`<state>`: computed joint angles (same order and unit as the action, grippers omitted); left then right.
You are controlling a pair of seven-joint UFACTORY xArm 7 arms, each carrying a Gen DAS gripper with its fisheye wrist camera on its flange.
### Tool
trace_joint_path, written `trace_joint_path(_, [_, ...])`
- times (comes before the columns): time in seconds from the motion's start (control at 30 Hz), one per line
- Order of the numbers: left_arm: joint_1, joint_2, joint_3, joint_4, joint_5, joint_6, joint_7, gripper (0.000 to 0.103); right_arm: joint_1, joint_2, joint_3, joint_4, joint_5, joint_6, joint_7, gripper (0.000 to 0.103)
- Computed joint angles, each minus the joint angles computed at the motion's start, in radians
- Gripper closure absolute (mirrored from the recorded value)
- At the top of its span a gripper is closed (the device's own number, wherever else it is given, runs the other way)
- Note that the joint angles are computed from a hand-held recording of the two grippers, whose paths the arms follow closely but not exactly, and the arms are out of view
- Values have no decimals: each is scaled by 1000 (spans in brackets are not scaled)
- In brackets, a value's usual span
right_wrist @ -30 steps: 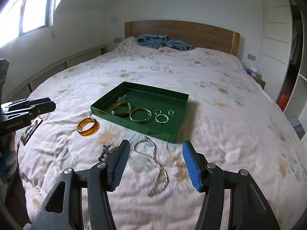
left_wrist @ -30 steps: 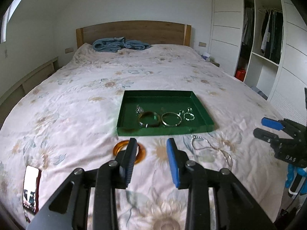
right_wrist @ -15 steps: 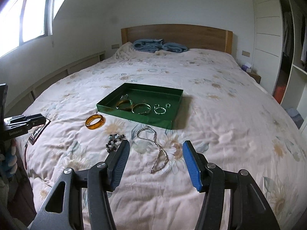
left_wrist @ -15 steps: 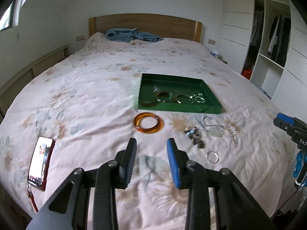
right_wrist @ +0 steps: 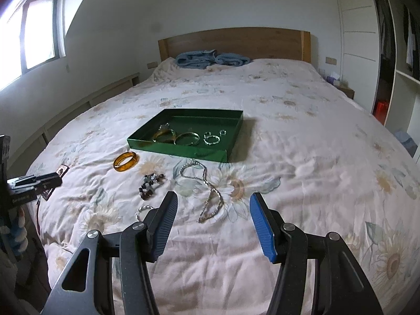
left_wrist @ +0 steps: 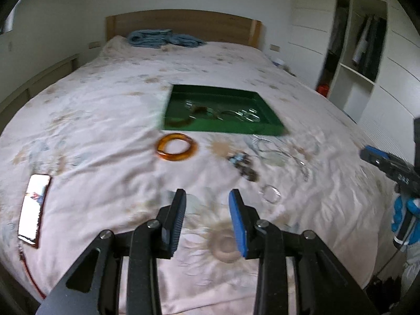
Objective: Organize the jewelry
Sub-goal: 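Withdraw both open tools from the tray toward the remaining jewelry, then grasp the twisted silver bracelet with the left tool while the right tool grasps the silver chain necklace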
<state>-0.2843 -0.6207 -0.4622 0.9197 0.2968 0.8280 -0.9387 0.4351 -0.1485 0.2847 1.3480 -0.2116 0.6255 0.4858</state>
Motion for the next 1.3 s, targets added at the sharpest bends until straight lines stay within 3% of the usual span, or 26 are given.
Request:
trace_joint_path(0.27, [-53, 198, -18, 62, 17, -110, 15, 68, -4, -4, -21, -56, 61, -36, -35, 46])
trace_joint_path(0.43, [-95, 316, -2, 108, 61, -140, 12, 60, -6, 10, -30, -74, 97, -51, -61, 46])
trace_joint_path(0.73, [-177, 474, 70, 198, 153, -111, -28, 60, 3, 95, -48, -37, 166, -51, -154, 46])
trace_joint_path(0.9, [-190, 483, 113, 191, 163, -123, -83, 60, 11, 142, -54, -5, 198, -57, -198, 46])
trace_joint_path(1.0, [-195, 495, 131, 196, 141, -120, -63, 61, 14, 167, -57, 8, 220, -62, -220, 46])
trace_joint_path(1.07, [-199, 513, 136, 210, 142, -110, -49, 63, 16, 187, -58, 24, 227, -58, -236, 46])
trace_joint_path(1.3, [-222, 569, 165, 258, 93, -85, 29, 86, 26, 260, -60, 107, 241, -33, -296, 46])
